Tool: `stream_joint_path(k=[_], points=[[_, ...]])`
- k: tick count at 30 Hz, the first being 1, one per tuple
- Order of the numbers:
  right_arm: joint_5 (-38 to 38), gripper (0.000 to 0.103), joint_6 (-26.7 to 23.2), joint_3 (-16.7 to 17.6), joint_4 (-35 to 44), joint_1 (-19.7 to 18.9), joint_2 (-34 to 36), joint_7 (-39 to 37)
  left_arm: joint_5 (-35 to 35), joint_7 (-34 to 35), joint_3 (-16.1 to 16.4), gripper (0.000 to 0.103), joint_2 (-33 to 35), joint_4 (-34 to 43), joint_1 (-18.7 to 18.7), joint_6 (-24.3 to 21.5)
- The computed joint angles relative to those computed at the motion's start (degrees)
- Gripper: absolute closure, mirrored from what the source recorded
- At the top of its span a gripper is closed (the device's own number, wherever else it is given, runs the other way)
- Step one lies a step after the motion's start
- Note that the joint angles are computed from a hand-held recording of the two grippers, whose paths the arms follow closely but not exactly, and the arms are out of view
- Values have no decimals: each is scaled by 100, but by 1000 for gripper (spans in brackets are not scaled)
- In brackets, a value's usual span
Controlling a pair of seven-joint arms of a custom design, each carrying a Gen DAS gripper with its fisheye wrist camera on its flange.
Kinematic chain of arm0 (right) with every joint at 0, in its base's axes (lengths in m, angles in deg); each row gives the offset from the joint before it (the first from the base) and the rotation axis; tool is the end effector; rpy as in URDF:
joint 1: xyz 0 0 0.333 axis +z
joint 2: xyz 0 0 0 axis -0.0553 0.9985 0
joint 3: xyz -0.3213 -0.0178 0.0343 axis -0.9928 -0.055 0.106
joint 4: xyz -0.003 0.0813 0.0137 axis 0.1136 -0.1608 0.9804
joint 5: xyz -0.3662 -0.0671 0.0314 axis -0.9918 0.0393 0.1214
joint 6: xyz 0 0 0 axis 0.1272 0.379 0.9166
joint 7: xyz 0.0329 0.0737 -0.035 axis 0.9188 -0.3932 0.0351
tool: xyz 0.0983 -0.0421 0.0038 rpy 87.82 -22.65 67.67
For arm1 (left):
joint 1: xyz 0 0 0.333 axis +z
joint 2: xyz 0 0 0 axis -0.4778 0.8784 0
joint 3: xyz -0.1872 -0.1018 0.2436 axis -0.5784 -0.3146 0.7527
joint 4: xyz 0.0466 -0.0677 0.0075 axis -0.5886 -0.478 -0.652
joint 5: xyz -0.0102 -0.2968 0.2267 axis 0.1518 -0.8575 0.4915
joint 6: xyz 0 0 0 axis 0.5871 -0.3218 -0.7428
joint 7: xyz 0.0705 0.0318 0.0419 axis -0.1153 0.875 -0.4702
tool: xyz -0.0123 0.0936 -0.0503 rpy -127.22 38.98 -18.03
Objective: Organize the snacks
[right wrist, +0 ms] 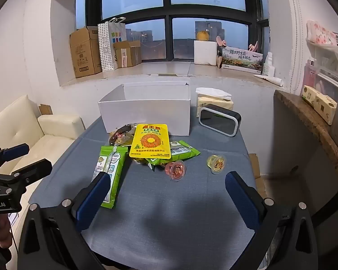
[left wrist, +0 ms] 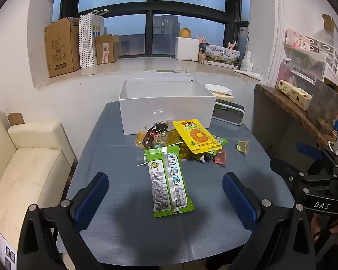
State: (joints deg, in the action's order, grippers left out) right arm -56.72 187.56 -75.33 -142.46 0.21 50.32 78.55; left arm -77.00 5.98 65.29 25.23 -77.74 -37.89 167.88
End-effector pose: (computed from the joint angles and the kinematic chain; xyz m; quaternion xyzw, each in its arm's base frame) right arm 0.3842 0.0872 0.5659 -0.6091 0.6583 -0.3151 0.3105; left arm 0.4377 -0.2238 0.5647 -0.5280 0.7289 -0.3721 0.2267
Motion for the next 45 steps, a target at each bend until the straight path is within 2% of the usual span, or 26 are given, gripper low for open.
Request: stream_joint_path(k=[7,13,21,45], points=[[-44,0,12,45,1,-49,-13,16,-83,92,65,0,13,18,-59,-13],[-56,0,32,33,-48,-40,-52,22,37,-21,-27,0,-51,71,21,-125],[-34,0,-96,9,41,-17,-14,-54,50,-31,0,0,60,67,1,-78],[-34,0,-2,13,-3,-57,-64,-13,-9,38,27,0,11,59,-73,-59]])
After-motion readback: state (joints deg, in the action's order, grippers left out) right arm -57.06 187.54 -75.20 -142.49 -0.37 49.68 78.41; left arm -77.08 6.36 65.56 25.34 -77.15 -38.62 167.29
